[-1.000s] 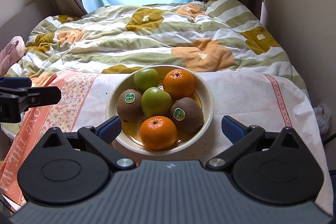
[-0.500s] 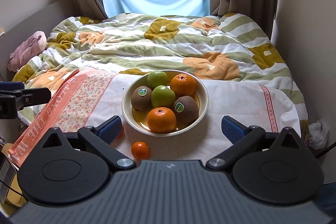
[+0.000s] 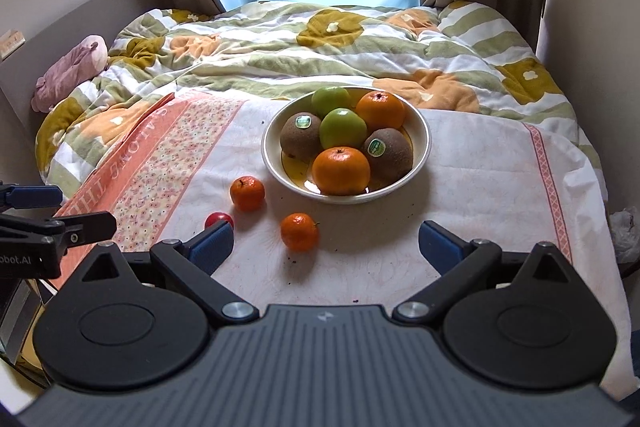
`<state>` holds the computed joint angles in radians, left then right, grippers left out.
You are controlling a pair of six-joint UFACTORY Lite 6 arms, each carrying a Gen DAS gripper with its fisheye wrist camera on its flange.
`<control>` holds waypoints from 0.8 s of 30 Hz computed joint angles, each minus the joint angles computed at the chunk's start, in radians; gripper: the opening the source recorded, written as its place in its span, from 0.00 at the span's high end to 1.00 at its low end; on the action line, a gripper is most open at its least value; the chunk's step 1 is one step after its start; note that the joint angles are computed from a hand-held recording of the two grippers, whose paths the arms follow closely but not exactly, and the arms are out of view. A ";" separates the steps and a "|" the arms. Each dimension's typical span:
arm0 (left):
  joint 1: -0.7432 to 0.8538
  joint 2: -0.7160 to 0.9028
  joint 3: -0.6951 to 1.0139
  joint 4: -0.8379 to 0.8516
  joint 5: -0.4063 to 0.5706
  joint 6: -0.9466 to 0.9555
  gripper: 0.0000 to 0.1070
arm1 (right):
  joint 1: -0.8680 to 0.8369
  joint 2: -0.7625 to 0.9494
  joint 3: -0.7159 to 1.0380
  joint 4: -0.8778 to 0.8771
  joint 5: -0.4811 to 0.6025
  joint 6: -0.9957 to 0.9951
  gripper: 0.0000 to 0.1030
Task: Organize fruits
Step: 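Move both tools back toward the red tomatoes, then grasp a red tomato with the left tool while the right tool grasps another tomato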
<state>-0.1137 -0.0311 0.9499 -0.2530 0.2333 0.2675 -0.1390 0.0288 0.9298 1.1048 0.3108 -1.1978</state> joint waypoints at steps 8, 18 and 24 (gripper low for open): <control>0.047 0.161 -0.030 -0.528 -0.064 0.635 0.30 | 0.126 0.141 -0.024 0.366 -0.104 -0.320 0.00; 0.084 0.330 0.035 -0.899 -0.063 1.095 0.45 | 0.249 0.310 0.062 0.725 -0.151 -0.595 0.00; 0.088 0.389 0.070 -0.984 -0.055 1.225 0.56 | 0.289 0.385 0.137 0.697 -0.162 -0.547 0.05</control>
